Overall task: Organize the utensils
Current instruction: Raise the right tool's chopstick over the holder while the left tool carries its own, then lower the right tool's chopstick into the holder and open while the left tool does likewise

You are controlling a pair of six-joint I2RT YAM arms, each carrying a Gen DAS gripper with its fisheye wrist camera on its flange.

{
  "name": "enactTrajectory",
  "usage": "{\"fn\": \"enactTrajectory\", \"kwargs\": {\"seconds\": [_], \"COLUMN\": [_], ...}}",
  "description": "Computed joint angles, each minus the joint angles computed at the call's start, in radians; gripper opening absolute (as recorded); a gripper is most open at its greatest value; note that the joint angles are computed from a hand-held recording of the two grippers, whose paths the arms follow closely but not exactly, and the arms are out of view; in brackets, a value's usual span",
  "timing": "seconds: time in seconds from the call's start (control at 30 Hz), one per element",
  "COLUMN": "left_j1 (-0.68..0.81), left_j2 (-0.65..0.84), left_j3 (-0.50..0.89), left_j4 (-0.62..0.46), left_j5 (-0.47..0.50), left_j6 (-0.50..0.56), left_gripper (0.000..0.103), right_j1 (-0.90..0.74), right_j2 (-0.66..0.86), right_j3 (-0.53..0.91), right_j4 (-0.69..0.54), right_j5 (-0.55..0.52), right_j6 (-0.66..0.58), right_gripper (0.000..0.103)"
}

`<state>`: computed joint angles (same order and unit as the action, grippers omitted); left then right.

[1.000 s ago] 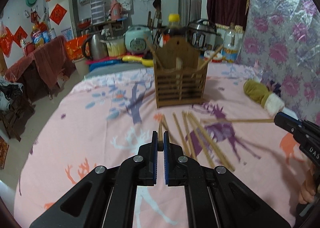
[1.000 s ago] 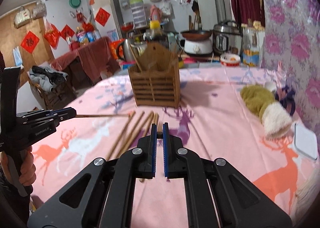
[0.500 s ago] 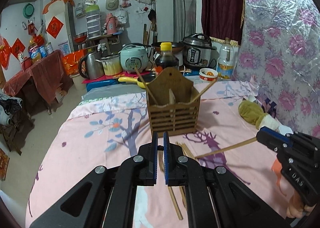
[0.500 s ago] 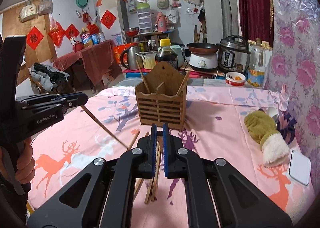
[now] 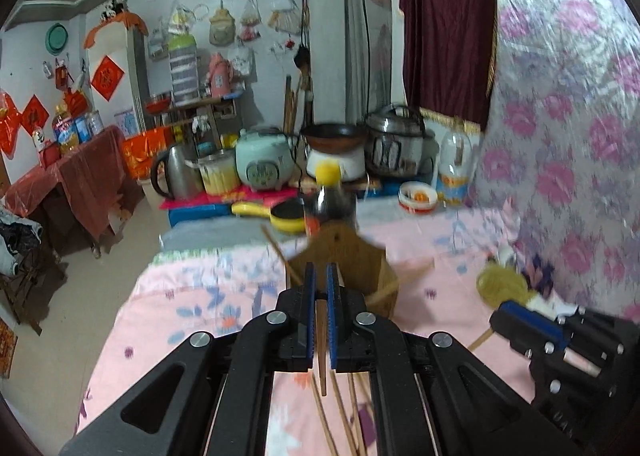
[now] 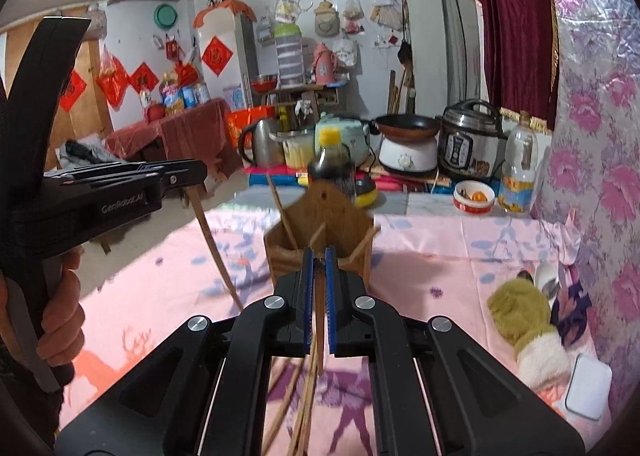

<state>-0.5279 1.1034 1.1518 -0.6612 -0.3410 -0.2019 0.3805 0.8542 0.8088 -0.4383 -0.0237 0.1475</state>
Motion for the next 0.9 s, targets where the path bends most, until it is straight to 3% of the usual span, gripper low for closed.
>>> {"fn": "enactTrajectory", "kwargs": {"seconds": [0.2,0.37,0.43,0.63,0.73,0.77,0.87,0.9], "left_j1": [0.077,0.154,0.176,0.263,0.289,0.296,0.298,0.297], "left_j2": [0.117,0.211,0.241,0.310,0.325,0.324,0.296,0.280], "left_j3": [0.149,0.211,0.200,0.094,0.037,0.026,-0.031,-0.056], "left_j4": [0.067,0.161,0.206,0.286,0.308,0.312,0.341,0.359], "left_j5": [0.033,0.059,0.063,0.201,0.247,0.255,0.235,0.223], "left_j6": [0.008,-0.002,-0.005,-0.033,-0.043,-0.038,-0.041,-0.044], "left_gripper": [0.006,0.006,0.006,0.006,0.007,0.011,0.051,0.054], "right_j1": [-0.045,-0.053,-0.060,-0.081,-0.087,-0.090,-0.089,-0.088], "right_j2": [0.116,0.219,0.265,0.415,0.456,0.453,0.428,0.423], "right_j3": [0.115,0.184,0.190,0.171,0.142,0.122,0.069,0.059], "right_j4": [0.105,0.236,0.285,0.359,0.380,0.399,0.438,0.445], "right_j5": [-0.028,0.029,0.039,0.008,-0.020,-0.025,-0.015,-0.010], "right_j6": [0.027,0.055,0.071,0.099,0.112,0.116,0.109,0.105], "right_gripper": [0.007,0.007,0.007,0.007,0.011,0.012,0.016,0.019]}}
